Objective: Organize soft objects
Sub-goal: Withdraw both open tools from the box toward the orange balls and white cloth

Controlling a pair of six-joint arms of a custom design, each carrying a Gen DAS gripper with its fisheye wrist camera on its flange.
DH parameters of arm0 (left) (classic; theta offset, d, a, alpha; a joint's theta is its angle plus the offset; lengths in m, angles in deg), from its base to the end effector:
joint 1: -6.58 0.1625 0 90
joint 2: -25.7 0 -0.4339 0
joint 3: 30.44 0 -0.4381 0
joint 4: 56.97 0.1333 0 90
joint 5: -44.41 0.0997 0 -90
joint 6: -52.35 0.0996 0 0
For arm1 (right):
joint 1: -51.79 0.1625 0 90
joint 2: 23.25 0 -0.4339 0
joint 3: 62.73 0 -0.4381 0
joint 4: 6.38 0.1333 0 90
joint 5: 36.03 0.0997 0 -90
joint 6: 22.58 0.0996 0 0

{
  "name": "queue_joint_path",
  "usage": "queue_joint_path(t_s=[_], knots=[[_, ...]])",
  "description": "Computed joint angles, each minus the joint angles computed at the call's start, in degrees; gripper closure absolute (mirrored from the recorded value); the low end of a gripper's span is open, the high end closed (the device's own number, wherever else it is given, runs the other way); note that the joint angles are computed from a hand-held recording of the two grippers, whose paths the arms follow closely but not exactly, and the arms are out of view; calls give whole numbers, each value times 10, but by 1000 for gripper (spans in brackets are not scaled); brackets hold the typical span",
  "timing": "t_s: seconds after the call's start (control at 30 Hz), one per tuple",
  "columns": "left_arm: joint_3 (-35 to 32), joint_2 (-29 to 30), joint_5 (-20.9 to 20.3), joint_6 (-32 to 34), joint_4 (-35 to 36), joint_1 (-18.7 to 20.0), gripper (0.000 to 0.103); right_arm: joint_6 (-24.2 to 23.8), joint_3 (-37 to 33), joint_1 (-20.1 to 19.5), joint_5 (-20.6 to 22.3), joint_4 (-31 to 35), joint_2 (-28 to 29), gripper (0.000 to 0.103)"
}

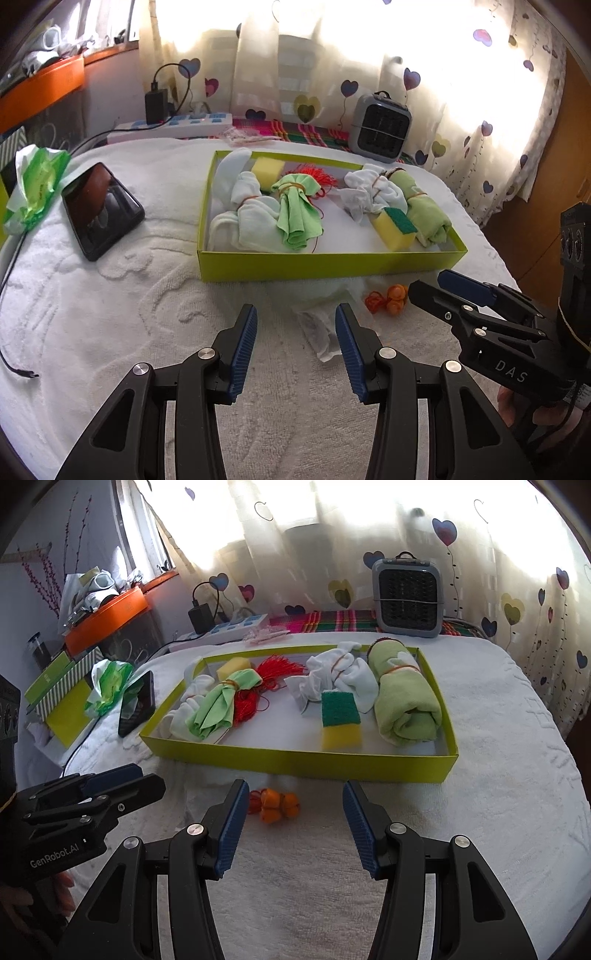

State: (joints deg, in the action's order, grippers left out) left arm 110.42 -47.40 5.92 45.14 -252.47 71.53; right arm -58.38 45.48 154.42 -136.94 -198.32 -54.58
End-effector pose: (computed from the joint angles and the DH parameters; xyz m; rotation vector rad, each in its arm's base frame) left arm 0.0183 -0.4597 0.1842 -0.0176 2.2768 -1.0387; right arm 0.2433 -0.5622 -0.0849 1.1008 -2.5933 0.5592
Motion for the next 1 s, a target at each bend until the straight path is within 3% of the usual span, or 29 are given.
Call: queue_joint_path(t_s=[0.57, 1.0], knots=[[6, -10, -37, -19, 15, 21, 60, 1, -30, 8, -32, 50, 26, 49], [1, -8, -49, -14, 27, 25, 60, 6, -35, 7, -35, 42, 31, 49]])
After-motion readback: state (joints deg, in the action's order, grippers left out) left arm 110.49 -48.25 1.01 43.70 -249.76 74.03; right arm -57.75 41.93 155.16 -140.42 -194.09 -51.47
